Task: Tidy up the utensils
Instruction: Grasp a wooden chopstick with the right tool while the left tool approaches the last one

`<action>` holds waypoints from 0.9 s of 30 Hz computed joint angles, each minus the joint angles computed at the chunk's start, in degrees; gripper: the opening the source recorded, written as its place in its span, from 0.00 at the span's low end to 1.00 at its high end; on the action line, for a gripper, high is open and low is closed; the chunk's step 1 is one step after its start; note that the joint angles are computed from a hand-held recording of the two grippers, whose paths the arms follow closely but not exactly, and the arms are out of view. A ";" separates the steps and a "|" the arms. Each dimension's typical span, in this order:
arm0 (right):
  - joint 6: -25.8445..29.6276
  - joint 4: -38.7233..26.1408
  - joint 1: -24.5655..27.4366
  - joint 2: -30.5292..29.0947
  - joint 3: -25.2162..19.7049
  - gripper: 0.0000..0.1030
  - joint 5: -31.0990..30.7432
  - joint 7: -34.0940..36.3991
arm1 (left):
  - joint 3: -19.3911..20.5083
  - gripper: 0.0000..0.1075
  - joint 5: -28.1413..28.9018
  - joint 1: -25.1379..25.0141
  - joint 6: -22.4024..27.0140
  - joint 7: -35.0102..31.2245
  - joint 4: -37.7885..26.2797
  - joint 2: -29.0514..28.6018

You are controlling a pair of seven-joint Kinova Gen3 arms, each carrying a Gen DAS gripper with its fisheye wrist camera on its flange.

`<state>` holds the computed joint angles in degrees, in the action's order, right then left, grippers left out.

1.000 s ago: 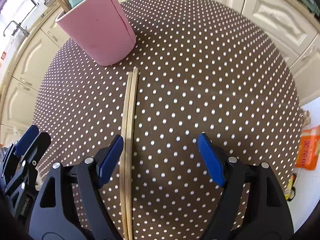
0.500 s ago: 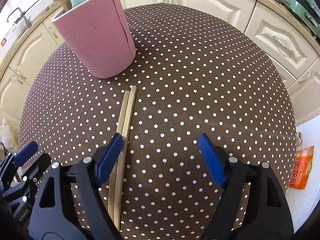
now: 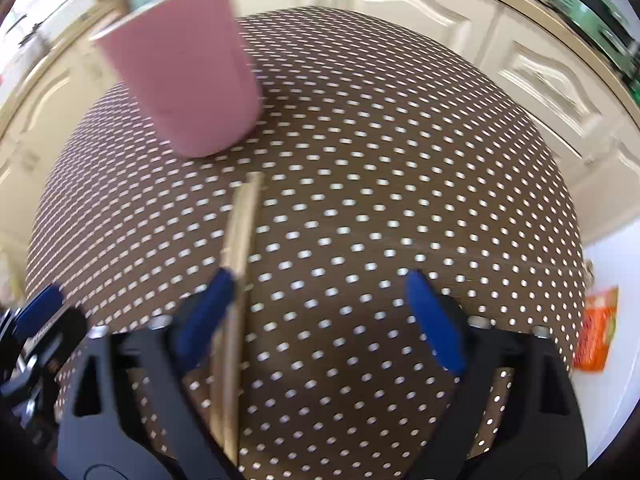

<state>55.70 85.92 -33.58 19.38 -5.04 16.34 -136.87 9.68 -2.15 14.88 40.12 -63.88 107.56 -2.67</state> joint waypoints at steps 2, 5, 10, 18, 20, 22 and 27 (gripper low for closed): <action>-0.28 -0.46 0.53 0.38 -0.17 0.94 -0.27 1.43 | -0.11 0.52 0.10 -0.12 0.26 0.07 0.28 -0.55; 2.47 -2.51 0.78 1.41 -1.54 0.94 1.24 0.77 | 0.40 0.52 -0.83 -0.03 0.96 0.88 0.44 -0.99; 9.05 -7.25 1.70 3.48 -4.49 0.94 0.01 5.05 | 0.66 0.54 -1.20 0.09 1.50 1.50 1.01 -2.21; 8.80 -7.62 0.50 4.37 -1.22 0.93 -2.84 8.22 | 0.74 0.54 -1.63 -0.28 2.21 3.27 1.03 -2.53; 6.78 -5.95 1.42 3.40 -1.68 0.88 -2.90 10.03 | 0.61 0.54 -1.09 -0.17 1.95 1.88 1.26 -2.83; 3.99 -3.22 3.67 1.41 -4.05 0.65 -2.89 11.66 | 1.29 0.54 -2.00 0.03 2.23 2.01 0.96 -2.55; 0.52 2.44 5.74 -3.48 -5.89 0.16 -5.29 15.33 | 2.06 0.54 -2.30 1.21 3.16 2.88 -1.27 -0.14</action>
<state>56.22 88.36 -27.85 15.91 -10.93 11.05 -121.55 11.74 -4.45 16.09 43.28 -61.00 106.29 -2.81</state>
